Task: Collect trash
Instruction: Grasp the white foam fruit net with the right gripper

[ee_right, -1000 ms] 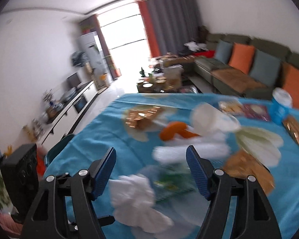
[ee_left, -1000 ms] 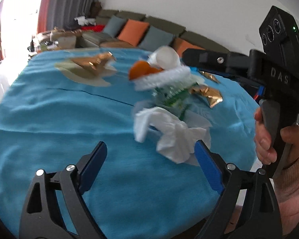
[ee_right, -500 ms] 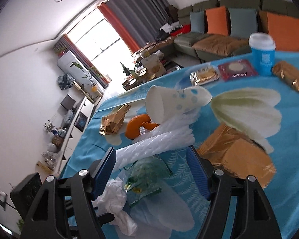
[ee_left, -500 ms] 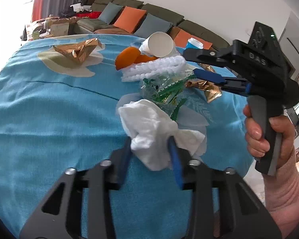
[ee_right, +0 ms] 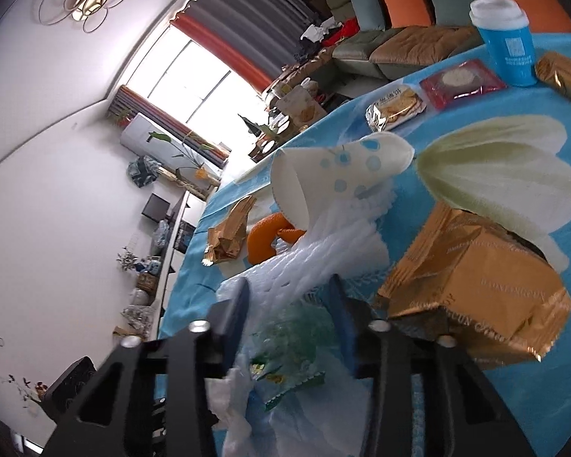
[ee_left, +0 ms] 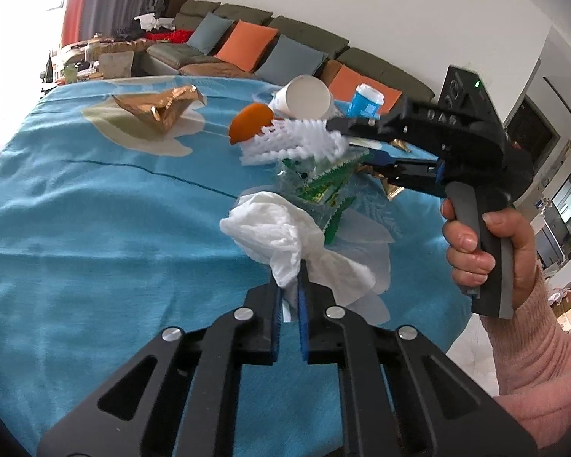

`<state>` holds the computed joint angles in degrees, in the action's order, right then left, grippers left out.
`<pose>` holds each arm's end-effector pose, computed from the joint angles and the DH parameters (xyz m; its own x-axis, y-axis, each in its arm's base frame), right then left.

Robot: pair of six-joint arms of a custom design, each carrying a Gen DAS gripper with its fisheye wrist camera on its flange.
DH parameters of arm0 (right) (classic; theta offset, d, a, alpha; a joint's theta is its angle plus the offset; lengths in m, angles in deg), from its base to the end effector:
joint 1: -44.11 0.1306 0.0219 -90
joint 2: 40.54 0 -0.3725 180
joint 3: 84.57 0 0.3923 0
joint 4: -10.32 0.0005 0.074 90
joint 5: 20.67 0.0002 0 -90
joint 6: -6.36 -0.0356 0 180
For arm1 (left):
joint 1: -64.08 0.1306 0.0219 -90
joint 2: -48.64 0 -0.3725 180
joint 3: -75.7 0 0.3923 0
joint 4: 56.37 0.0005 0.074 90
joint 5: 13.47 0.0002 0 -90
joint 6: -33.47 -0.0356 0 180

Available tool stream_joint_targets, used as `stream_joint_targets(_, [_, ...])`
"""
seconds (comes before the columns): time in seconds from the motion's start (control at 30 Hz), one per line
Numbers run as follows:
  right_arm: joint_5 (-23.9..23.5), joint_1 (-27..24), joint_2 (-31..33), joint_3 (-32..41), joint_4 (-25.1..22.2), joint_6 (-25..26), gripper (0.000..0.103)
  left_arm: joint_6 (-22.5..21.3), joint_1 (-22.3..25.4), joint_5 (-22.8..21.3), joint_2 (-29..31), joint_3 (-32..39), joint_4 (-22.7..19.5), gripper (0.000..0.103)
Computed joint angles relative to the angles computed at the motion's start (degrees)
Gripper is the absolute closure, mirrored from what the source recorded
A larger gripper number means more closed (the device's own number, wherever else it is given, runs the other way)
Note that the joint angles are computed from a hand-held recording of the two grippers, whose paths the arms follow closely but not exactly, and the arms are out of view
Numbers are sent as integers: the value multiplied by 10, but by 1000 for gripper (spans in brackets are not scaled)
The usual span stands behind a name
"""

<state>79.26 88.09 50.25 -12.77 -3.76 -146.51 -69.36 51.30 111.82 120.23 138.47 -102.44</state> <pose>0.3567 0.3350 0.3157 -0.6953 0.5473 -0.4659 0.0850 0.7062 0.7029 0.3377 -0.0982 0.3395 -0.6658 0.3369 -0.6657 0.6692 0.6643 -0.3331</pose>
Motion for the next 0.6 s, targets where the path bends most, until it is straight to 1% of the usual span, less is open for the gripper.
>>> stream_joint_targets(0.07, [-2, -1, -3, -6, 8, 1, 81, -3, 10, 1, -10, -4, 1, 96])
stream_joint_targets(0.17, [5, 4, -9, -8, 7, 8, 84, -5, 25, 7, -18, -4, 2, 96])
stream_joint_targets(0.2, [5, 6, -11, -9, 8, 11, 87, -5, 29, 7, -21, -4, 3, 96])
stream_joint_targets(0.23, [6, 7, -13, -10, 10, 15, 88, -7, 35, 9, -23, -3, 1, 96])
stream_joint_targets(0.33, [19, 15, -24, -14, 14, 34, 88, -9, 54, 14, -27, -1, 0, 96])
stream_joint_targets(0.43, [45, 29, -34, -9, 10, 67, 89, -10, 73, 21, -31, 1, -1, 96])
stream_joint_targets(0.6, [61, 45, -44, 0, 8, 115, 89, -15, 100, 27, -37, 3, -5, 96])
